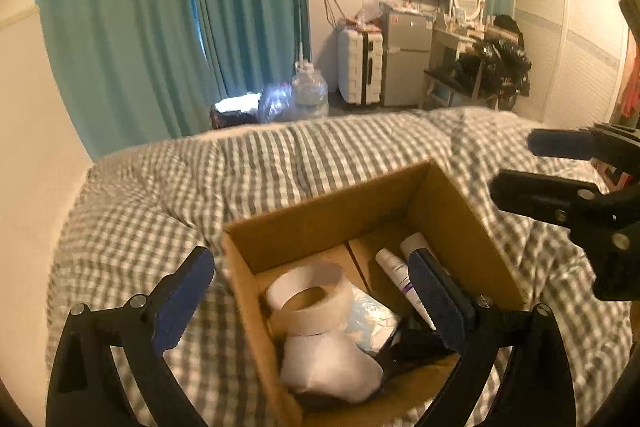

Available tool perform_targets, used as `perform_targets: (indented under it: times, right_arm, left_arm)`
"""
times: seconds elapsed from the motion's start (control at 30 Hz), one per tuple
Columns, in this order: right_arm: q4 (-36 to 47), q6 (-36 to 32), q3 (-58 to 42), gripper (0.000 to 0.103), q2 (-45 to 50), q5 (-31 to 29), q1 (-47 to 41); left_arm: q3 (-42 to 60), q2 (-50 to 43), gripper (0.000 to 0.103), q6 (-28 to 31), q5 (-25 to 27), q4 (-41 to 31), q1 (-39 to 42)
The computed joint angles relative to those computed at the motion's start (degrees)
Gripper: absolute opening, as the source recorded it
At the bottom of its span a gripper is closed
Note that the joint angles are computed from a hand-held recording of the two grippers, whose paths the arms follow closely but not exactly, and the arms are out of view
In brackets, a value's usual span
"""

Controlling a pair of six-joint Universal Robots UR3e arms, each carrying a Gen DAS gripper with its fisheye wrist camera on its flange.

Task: Organize objects
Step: 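Lower the paper ring and tube into the box and open both tools, then move both tools back toward the earbud case and figurine on the bed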

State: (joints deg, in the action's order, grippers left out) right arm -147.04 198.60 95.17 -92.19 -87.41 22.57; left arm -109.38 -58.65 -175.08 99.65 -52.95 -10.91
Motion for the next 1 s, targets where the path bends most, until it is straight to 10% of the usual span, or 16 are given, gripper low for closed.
perform_targets:
  times: [0.63, 1.0]
  right_arm:
    - [16.98, 5.98, 7.13, 0.095, -27.32, -14.66, 9.56]
    - [6.11, 11.88, 21.53, 0.096, -25.77, -18.81, 18.54]
  left_arm:
    - [14.98, 10.83, 0.102, -7.36, 12.58, -24.56, -14.59]
    - [3.15, 13.11, 0.103, -26.07, 28.0, -28.08, -34.69]
